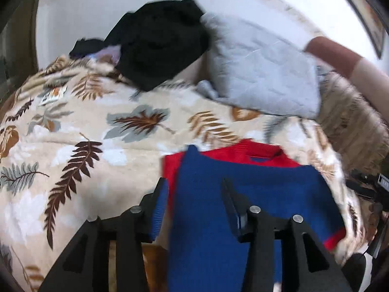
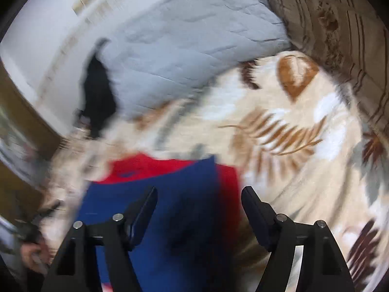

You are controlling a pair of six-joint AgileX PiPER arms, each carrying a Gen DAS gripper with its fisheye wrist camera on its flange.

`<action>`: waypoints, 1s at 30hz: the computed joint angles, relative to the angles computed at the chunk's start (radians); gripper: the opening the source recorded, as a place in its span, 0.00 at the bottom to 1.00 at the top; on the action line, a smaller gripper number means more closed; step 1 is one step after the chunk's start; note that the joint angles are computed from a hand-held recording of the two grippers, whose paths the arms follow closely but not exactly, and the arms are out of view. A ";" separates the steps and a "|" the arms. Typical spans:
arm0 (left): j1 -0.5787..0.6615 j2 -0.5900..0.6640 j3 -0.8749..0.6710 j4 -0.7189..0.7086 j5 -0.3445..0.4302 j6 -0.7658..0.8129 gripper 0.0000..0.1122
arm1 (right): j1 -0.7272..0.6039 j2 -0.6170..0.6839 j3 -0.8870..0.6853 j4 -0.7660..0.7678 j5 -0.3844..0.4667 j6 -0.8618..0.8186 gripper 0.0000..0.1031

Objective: Fold small clothes

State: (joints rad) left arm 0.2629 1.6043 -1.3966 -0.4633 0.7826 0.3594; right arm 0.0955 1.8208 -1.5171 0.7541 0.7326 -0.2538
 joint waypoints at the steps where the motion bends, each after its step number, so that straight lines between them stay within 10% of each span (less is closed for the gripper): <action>1: -0.008 -0.034 0.036 -0.015 0.001 0.019 0.48 | -0.004 -0.023 0.042 0.100 0.009 -0.071 0.73; 4: -0.062 -0.108 0.159 0.008 -0.052 0.022 0.55 | 0.004 -0.042 0.167 0.389 0.098 -0.261 0.73; 8: -0.109 0.012 0.211 0.328 -0.045 -0.210 0.55 | -0.013 -0.025 0.374 0.463 -0.015 -0.259 0.68; 10: -0.080 -0.012 0.234 0.306 -0.050 -0.262 0.56 | -0.071 -0.075 0.461 0.558 0.001 -0.327 0.57; 13: -0.039 -0.073 0.251 0.264 -0.066 -0.248 0.55 | -0.077 -0.209 0.533 0.475 -0.080 -0.287 0.72; 19: -0.093 -0.149 0.295 0.168 -0.090 -0.172 0.55 | -0.084 -0.298 0.627 0.539 -0.016 -0.344 0.73; 30: -0.163 -0.100 0.305 0.232 -0.099 -0.241 0.56 | 0.028 0.114 0.083 0.331 0.062 -0.123 0.72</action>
